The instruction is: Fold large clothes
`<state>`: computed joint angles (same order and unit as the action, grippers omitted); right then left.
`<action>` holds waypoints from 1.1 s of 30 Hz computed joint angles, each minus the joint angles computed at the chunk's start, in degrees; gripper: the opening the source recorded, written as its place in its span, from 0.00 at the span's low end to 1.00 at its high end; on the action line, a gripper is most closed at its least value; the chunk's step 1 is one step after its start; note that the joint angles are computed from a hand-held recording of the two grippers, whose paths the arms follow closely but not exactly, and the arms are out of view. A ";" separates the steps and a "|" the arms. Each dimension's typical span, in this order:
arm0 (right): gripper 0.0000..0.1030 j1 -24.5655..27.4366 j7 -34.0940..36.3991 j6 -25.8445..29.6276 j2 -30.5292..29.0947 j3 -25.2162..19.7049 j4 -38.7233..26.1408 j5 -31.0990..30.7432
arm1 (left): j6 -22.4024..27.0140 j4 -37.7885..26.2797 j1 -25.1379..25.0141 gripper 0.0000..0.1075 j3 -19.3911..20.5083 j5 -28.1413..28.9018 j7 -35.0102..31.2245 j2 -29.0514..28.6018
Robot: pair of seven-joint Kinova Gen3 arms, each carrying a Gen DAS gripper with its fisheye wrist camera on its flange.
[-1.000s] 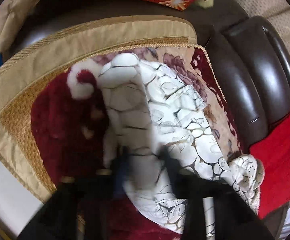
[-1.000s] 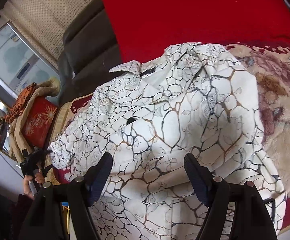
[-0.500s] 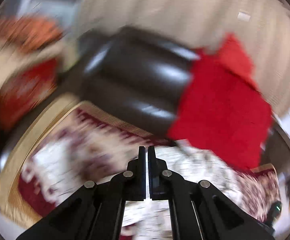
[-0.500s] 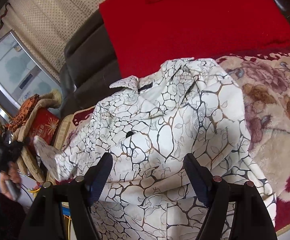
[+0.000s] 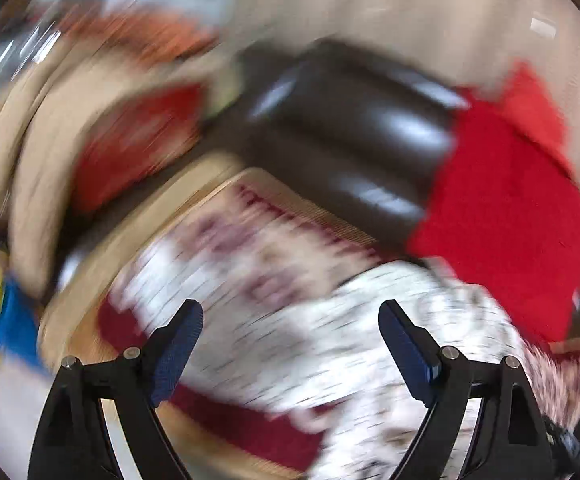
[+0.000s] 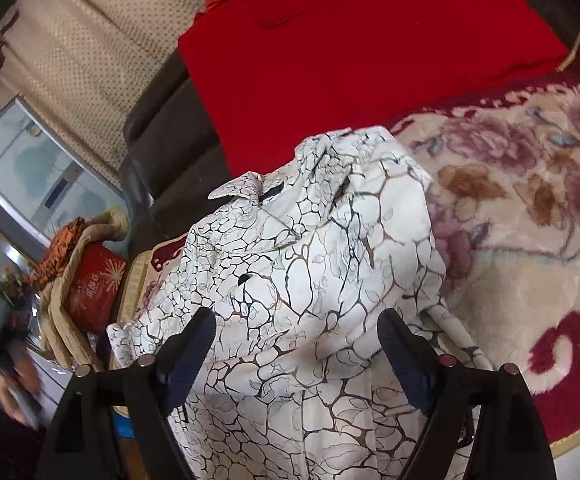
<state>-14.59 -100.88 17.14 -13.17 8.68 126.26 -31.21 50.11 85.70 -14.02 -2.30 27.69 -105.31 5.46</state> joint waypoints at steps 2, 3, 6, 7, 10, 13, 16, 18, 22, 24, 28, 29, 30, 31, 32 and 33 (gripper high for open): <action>0.83 0.31 -0.64 0.80 1.01 -0.98 -0.86 0.61 | 3.14 -0.48 -3.34 0.83 -2.24 1.00 4.42 4.48; 0.83 0.12 -0.53 0.81 1.50 -1.43 -1.25 0.68 | 3.52 -0.05 -5.71 0.83 -2.51 2.32 5.75 6.26; 0.83 0.48 -1.71 0.70 3.01 -4.37 -2.56 2.06 | 3.44 3.63 -9.61 0.83 -3.43 8.94 5.12 7.85; 0.83 0.78 -2.41 0.68 3.45 -5.32 -2.92 2.76 | 3.66 3.96 -11.68 0.83 -2.31 11.27 4.87 9.02; 0.83 1.86 -5.28 1.27 4.99 -8.04 -4.26 5.57 | 4.19 3.19 -14.48 0.84 1.34 14.65 5.26 11.76; 0.83 2.42 -7.48 1.65 6.17 -9.33 -5.11 7.24 | 3.29 -1.10 -10.62 0.87 1.26 10.64 7.39 16.07; 0.83 2.58 -10.75 1.85 6.58 -10.46 -5.74 10.51 | 4.96 -4.80 -9.64 0.86 2.98 8.25 9.92 20.94; 0.83 5.00 -14.56 2.25 6.60 -13.68 -6.29 15.17 | 2.57 -4.18 -8.26 0.58 2.81 6.08 11.51 21.15; 0.83 4.97 -19.57 1.85 6.16 -14.23 -6.38 20.37 | -1.21 -2.40 -8.20 0.05 4.55 4.23 6.36 18.40; 0.83 4.10 -18.75 1.22 5.89 -12.98 -5.99 19.57 | -2.59 -0.93 -8.23 0.05 5.19 5.75 1.71 14.89; 0.83 3.58 -18.68 -0.23 5.40 -11.78 -4.95 19.11 | -1.31 -2.40 -9.85 0.05 10.18 9.23 -7.61 8.08; 0.83 3.03 -17.82 -0.61 5.27 -10.98 -4.64 17.95 | -0.40 -3.16 -9.86 0.05 11.11 10.40 -9.94 6.70; 0.83 2.38 -16.63 -1.06 4.98 -9.95 -4.16 16.55 | 0.11 -4.08 -8.80 0.05 10.98 11.51 -11.97 6.13; 0.83 2.14 -15.88 -1.46 4.58 -9.33 -3.67 15.72 | 1.01 -5.22 -6.88 0.05 10.49 12.68 -14.27 4.92; 0.83 2.23 -15.62 -1.73 4.24 -9.17 -3.32 15.42 | 2.14 -6.55 -4.42 0.05 9.77 13.12 -15.64 3.74; 0.83 2.08 -15.05 -2.11 3.75 -8.62 -2.83 14.82 | 3.29 -8.19 -2.44 0.05 10.02 12.71 -16.17 2.97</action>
